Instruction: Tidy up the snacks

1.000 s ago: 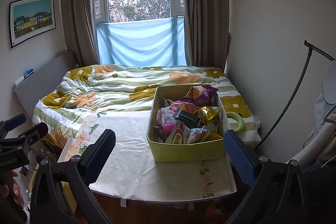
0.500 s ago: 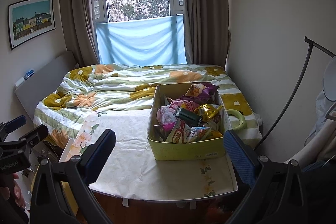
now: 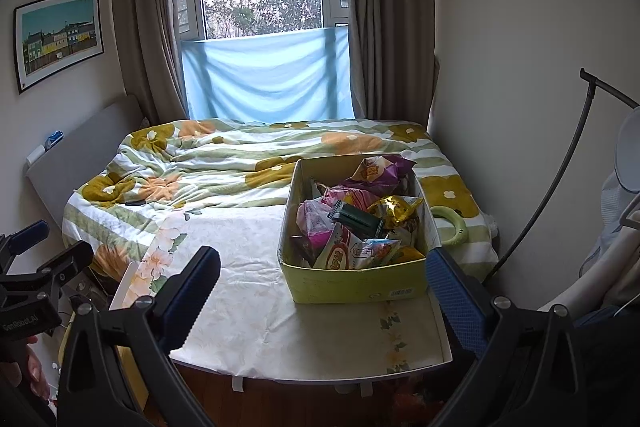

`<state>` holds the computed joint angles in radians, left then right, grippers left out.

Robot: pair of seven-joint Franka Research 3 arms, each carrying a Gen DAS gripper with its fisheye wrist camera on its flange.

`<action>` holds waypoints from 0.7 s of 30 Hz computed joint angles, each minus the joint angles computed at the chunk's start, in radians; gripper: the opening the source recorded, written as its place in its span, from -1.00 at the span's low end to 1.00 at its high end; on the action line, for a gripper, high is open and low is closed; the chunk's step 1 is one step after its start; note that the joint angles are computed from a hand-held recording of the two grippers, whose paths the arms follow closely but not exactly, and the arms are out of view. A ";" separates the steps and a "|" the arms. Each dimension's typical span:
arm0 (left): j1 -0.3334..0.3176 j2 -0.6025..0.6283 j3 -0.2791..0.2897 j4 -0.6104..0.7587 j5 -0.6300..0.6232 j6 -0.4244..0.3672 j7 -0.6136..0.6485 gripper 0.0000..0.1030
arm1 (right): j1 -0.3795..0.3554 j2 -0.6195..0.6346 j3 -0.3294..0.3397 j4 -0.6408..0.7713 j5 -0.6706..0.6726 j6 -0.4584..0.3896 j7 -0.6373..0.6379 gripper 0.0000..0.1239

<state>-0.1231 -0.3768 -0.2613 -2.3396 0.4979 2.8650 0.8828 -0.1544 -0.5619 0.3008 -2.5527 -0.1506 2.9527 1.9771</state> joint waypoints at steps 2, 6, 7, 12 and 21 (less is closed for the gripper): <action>0.005 0.000 -0.002 -0.001 0.007 0.003 -0.005 0.99 | 0.002 0.004 -0.005 0.001 0.000 0.003 -0.005 0.65; 0.024 -0.012 -0.011 -0.015 0.025 0.032 -0.029 0.99 | 0.002 0.003 -0.004 0.000 0.000 0.004 -0.005 0.65; 0.033 -0.016 -0.020 -0.016 0.037 0.037 -0.041 0.99 | 0.004 0.001 -0.002 -0.002 0.001 0.005 -0.003 0.65; 0.098 -0.039 -0.069 -0.013 0.129 0.035 -0.118 0.99 | -0.004 0.008 0.018 0.002 -0.003 0.013 0.015 0.65; 0.097 -0.028 -0.065 -0.002 0.189 0.047 -0.141 0.99 | -0.006 0.036 0.033 0.017 -0.007 0.034 0.045 0.65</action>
